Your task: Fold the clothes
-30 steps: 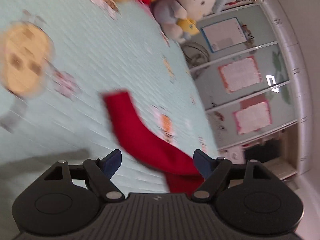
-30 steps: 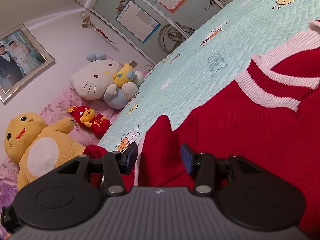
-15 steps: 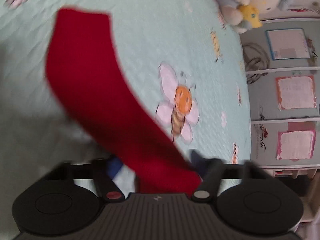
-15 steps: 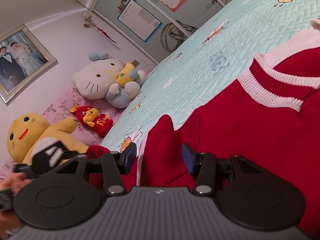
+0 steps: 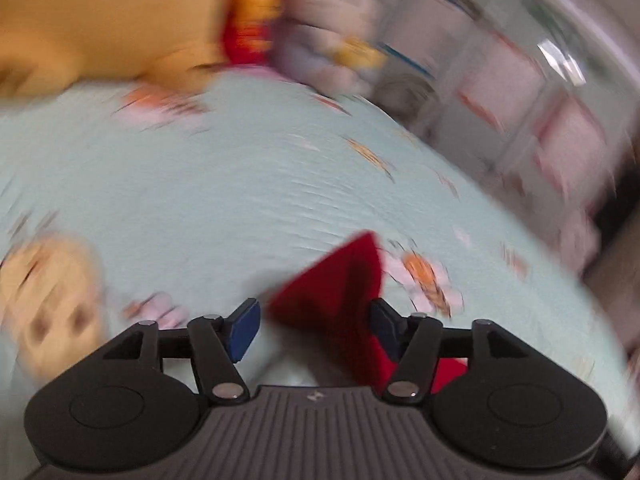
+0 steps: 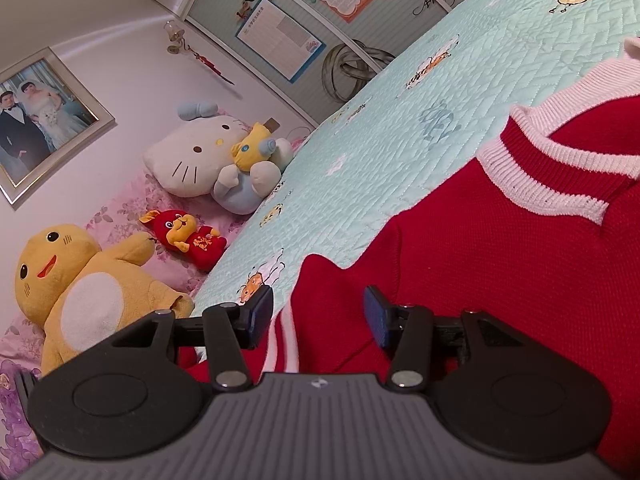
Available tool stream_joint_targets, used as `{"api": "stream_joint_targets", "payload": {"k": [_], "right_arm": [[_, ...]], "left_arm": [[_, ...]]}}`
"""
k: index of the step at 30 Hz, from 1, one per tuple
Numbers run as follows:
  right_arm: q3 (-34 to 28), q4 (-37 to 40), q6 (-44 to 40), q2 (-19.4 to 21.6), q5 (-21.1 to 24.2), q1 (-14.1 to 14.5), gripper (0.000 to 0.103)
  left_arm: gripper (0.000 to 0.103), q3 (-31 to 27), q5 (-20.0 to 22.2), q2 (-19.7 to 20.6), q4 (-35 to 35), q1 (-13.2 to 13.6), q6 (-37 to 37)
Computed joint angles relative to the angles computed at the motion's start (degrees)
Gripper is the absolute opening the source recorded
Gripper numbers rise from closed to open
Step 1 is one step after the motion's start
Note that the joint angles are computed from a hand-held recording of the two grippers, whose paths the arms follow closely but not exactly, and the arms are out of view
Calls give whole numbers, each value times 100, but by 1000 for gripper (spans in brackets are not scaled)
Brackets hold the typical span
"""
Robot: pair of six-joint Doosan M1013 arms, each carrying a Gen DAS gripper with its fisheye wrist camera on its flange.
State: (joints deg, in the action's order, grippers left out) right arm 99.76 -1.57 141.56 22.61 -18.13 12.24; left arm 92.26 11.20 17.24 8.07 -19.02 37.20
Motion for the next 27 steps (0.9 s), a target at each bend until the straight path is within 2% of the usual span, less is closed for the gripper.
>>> {"api": "stream_joint_targets", "payload": {"k": [3, 5, 6, 7, 9, 10, 11, 13, 15, 16, 18, 19, 20, 21, 22, 24, 25, 27], "right_arm": [[10, -41, 24, -1, -4, -6, 51], [15, -64, 52, -1, -19, -8, 51], [15, -75, 68, 0, -25, -9, 51], [14, -83, 78, 1, -26, -10, 51], [16, -87, 89, 6, -40, -7, 51], [19, -101, 106, 7, -50, -6, 51], [22, -137, 144, 8, -62, -10, 51], [25, -194, 205, 10, -78, -15, 52], [26, -236, 257, 11, -94, -18, 52], [27, -256, 283, 12, -102, -19, 52], [28, -296, 331, 13, -115, -22, 52], [27, -314, 350, 14, -117, -25, 52], [25, -333, 368, 15, -120, -27, 53], [24, -351, 387, 16, -122, -29, 53], [22, -370, 406, 17, -125, -32, 53], [19, -387, 424, 18, -126, -33, 53], [17, -390, 429, 18, -125, -33, 53], [14, -397, 438, 18, -124, -33, 53]], "left_arm": [[73, 265, -129, -147, 609, 33, -2230], [73, 2, 281, -80, 1709, -101, -3066], [73, -167, 506, -34, 2226, -205, -3117], [74, -358, 794, 21, 2596, -299, -2868], [76, -817, 1130, 200, 2677, -461, -1572], [83, -1090, 1275, 341, 2597, -541, -822], [93, -1439, 1694, 533, 2466, -629, -72], [95, -2279, 2745, 996, 2178, -768, 1426], [94, -2980, 3774, 1413, 2124, -848, 2418], [89, -3217, 4164, 1569, 2055, -852, 2875], [55, -3763, 4932, 1891, 1542, -742, 3913], [20, -3827, 5155, 1920, 1182, -678, 4292], [16, -3771, 5141, 1906, 978, -631, 4406], [13, -3560, 4827, 1752, 894, -598, 4250], [5, -3261, 4342, 1556, 859, -565, 4027], [5, -2470, 2846, 1064, 767, -467, 3439], [6, -2021, 2096, 782, 960, -414, 2864], [11, -1227, 665, 287, 1779, -274, 1364]]}}
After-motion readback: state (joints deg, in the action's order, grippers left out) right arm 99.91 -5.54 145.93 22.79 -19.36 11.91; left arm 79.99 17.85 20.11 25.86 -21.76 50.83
